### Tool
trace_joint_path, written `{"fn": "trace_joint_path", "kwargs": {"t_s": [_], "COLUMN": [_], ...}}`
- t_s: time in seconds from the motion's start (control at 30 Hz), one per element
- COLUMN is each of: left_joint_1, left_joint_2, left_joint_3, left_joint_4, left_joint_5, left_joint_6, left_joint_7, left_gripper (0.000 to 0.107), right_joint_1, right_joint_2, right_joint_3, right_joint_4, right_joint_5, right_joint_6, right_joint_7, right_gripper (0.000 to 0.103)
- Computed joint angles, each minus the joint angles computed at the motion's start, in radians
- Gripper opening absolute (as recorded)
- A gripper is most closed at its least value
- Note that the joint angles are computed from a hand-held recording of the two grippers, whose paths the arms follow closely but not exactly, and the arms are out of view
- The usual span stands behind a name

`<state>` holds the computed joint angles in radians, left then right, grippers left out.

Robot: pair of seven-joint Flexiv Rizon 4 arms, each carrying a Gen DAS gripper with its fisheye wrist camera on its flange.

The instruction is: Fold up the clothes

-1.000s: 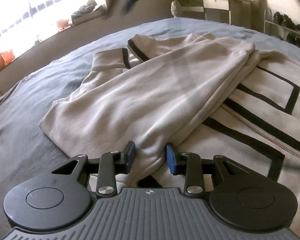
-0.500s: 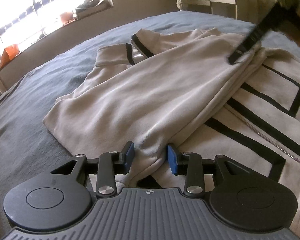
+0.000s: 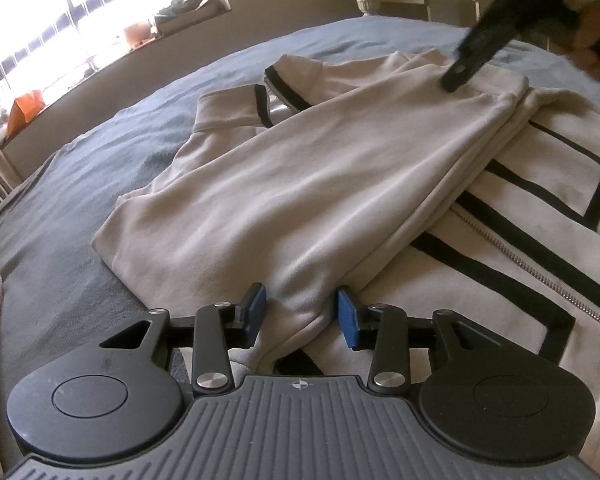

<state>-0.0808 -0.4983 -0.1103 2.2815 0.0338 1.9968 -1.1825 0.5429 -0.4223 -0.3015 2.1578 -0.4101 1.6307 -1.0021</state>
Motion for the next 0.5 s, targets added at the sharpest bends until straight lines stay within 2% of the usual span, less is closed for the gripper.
{"fn": "trace_joint_path", "kwargs": {"t_s": [0.07,0.17,0.23,0.27,0.3,0.37,0.43,0.47,0.5], "left_joint_1": [0.008,0.015,0.023,0.028,0.035,0.05,0.064,0.062,0.06], "left_joint_2": [0.002,0.001,-0.001,-0.002,-0.001,-0.002,-0.005,-0.005,-0.006], "left_joint_3": [-0.006,-0.008,-0.013,-0.017,-0.022,-0.034,-0.043,-0.04,-0.038], "left_joint_4": [0.001,0.003,0.005,0.005,0.005,0.005,0.006,0.008,0.009], "left_joint_5": [0.005,0.015,0.024,0.028,0.031,0.041,0.053,0.054,0.055], "left_joint_6": [-0.002,0.003,0.01,0.01,0.008,0.006,0.013,0.017,0.021], "left_joint_7": [-0.002,0.0,0.0,-0.001,-0.004,-0.009,-0.014,-0.015,-0.016], "left_gripper": [0.039,0.039,0.039,0.039,0.039,0.039,0.04,0.04,0.04], "right_joint_1": [0.021,0.001,-0.037,-0.03,-0.003,0.104,0.154,0.157,0.132], "right_joint_2": [-0.048,-0.122,-0.137,-0.137,-0.134,-0.13,-0.131,-0.128,-0.127], "right_joint_3": [-0.022,-0.021,0.012,0.006,-0.02,-0.134,-0.181,-0.179,-0.145], "right_joint_4": [-0.045,-0.118,-0.136,-0.137,-0.13,-0.106,-0.094,-0.096,-0.104], "right_joint_5": [0.009,0.065,0.123,0.146,0.156,0.143,0.129,0.125,0.128], "right_joint_6": [-0.024,-0.035,0.0,0.008,0.012,0.018,0.026,0.025,0.029], "right_joint_7": [0.037,0.131,0.189,0.217,0.238,0.254,0.237,0.221,0.207], "right_gripper": [0.024,0.023,0.022,0.022,0.022,0.025,0.032,0.034,0.036]}}
